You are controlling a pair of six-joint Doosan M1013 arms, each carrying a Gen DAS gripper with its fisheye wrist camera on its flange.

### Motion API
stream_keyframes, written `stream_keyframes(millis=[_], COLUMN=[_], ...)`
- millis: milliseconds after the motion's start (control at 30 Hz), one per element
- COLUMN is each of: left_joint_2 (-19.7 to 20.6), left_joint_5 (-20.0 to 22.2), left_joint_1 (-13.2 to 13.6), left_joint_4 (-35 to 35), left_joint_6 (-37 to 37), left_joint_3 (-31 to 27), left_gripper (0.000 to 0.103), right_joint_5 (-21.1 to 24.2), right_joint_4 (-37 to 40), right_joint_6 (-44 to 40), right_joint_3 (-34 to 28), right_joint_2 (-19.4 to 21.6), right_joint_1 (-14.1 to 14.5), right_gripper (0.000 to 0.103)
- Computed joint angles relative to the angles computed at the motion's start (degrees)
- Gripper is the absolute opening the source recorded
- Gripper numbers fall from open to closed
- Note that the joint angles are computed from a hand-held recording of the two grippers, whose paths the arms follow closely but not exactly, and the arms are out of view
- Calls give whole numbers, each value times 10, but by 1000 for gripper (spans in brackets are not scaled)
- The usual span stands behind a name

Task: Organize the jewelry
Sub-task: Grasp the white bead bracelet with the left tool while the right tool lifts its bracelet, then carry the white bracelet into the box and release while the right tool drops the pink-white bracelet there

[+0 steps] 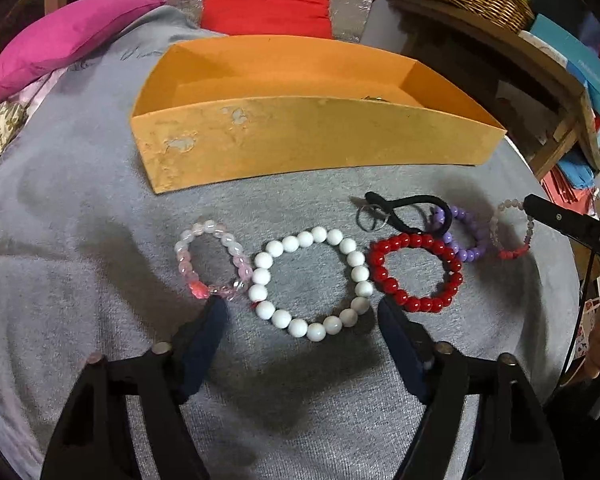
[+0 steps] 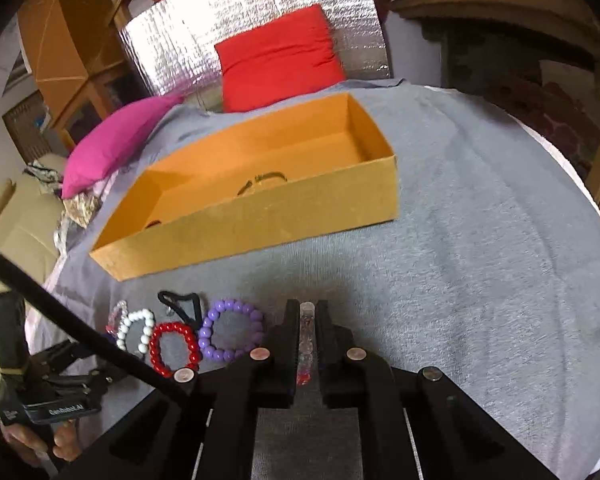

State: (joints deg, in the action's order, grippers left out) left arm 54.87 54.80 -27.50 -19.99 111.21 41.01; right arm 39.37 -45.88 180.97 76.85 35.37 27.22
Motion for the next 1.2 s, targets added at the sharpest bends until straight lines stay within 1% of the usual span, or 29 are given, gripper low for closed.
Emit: stream_keyframes(millis=[100, 133, 200, 233, 267, 367, 633, 800, 933, 1033, 1100, 1200], left_joint_2=[-5, -6, -4, -3, 0, -2, -21, -36, -46, -50, -51, -41], left_joint_5=[-13, -17, -22, -20, -16, -17, -51, -67, -76, -83, -86, -78], left_joint_1=[-2, -2, -1, 1, 3, 6, 13, 17, 18, 18, 17, 17], left_joint_4=[7, 9, 10, 7, 4, -4, -46, -95, -132, -162, -177, -195], left_joint_6=[8, 9, 7, 5, 4, 5, 41, 89, 121, 147, 157, 157], left_joint_3=[10, 11, 10, 8, 3, 4, 29, 46, 54, 55, 49, 20], left_gripper=[43, 38, 23, 19, 10, 10, 9, 9, 9, 9, 9, 9], right_joint_5=[-2, -1, 0, 0, 1, -2, -19, -28, -28, -32, -26, -20], right_joint_4=[0, 0, 3, 6, 6, 0, -44, -107, -123, -135, -154, -192], right_joint_6=[0, -2, -4, -5, -4, 7, 46, 97, 108, 118, 129, 156], right_joint_3=[-1, -2, -3, -3, -3, 2, 13, 20, 15, 12, 10, 8], right_joint_2=[0, 1, 2, 2, 2, -1, -7, -13, -11, -10, -10, -12], right_joint_1=[0, 1, 1, 1, 0, 0, 4, 9, 12, 12, 14, 15], right_gripper=[8, 9, 9, 9, 9, 9, 9, 8, 9, 9, 9, 9])
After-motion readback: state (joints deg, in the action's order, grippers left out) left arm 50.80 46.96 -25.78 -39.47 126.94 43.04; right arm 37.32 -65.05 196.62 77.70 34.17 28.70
